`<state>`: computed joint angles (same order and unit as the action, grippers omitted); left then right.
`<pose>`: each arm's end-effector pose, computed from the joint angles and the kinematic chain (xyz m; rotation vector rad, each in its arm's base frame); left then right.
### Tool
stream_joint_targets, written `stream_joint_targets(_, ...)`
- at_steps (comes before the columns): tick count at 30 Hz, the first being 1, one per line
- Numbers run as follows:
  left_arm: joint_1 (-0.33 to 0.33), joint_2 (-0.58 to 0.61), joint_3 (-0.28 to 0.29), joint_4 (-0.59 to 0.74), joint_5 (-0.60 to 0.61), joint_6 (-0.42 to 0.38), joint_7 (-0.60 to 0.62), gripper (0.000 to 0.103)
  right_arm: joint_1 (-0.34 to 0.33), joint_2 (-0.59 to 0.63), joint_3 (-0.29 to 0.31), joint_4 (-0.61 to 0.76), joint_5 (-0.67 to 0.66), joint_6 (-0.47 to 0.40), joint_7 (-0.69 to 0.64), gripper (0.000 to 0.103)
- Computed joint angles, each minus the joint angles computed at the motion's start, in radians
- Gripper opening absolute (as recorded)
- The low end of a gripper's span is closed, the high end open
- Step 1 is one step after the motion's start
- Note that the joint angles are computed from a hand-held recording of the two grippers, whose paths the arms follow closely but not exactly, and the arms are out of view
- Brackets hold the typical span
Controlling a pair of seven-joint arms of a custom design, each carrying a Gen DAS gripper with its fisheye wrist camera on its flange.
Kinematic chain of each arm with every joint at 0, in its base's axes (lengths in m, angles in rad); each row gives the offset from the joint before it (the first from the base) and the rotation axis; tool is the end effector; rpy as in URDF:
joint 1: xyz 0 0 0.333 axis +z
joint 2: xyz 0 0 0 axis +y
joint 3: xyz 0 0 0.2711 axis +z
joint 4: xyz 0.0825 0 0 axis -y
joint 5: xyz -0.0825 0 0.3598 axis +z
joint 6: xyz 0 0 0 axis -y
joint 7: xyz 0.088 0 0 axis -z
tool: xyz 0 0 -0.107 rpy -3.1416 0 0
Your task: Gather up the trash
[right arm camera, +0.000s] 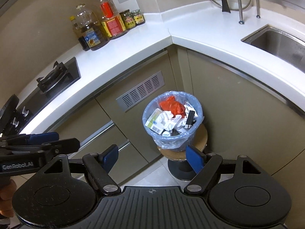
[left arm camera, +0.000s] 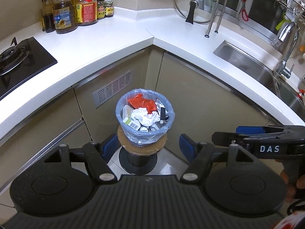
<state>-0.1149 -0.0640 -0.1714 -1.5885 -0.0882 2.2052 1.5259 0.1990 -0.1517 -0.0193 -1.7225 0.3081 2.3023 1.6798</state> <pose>0.5321 -0.1635 0.6797 -1.6821 2.0950 -0.8345 0.5277 0.1014 0.6761 -1.6354 1.7176 -0.2446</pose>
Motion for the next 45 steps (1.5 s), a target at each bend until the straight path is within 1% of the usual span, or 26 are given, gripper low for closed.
stream_joint_targets(4, 0.0, -0.019, 0.0, -0.018, 0.003, 0.003, -0.001, 0.069, 0.003, -0.013, 0.006, 0.001, -0.027, -0.007, 0.006, 0.078)
stream_joint_targets(10, 0.001, -0.021, -0.003, -0.017, 0.014, 0.001, -0.015, 0.07, 0.008, -0.008, 0.004, 0.017, -0.039, -0.018, -0.02, 0.078)
stream_joint_targets(21, -0.016, 0.026, -0.014, 0.052, 0.059, -0.018, -0.064, 0.07, -0.014, 0.021, -0.009, 0.061, -0.01, -0.043, -0.089, 0.078)
stream_joint_targets(29, -0.037, 0.058, -0.02, 0.098, 0.085, -0.033, -0.092, 0.071, -0.027, 0.027, -0.012, 0.074, 0.005, -0.054, -0.113, 0.078)
stream_joint_targets(45, -0.055, 0.075, -0.02, 0.118, 0.098, -0.036, -0.111, 0.071, -0.046, 0.033, -0.018, 0.088, 0.025, -0.071, -0.139, 0.078)
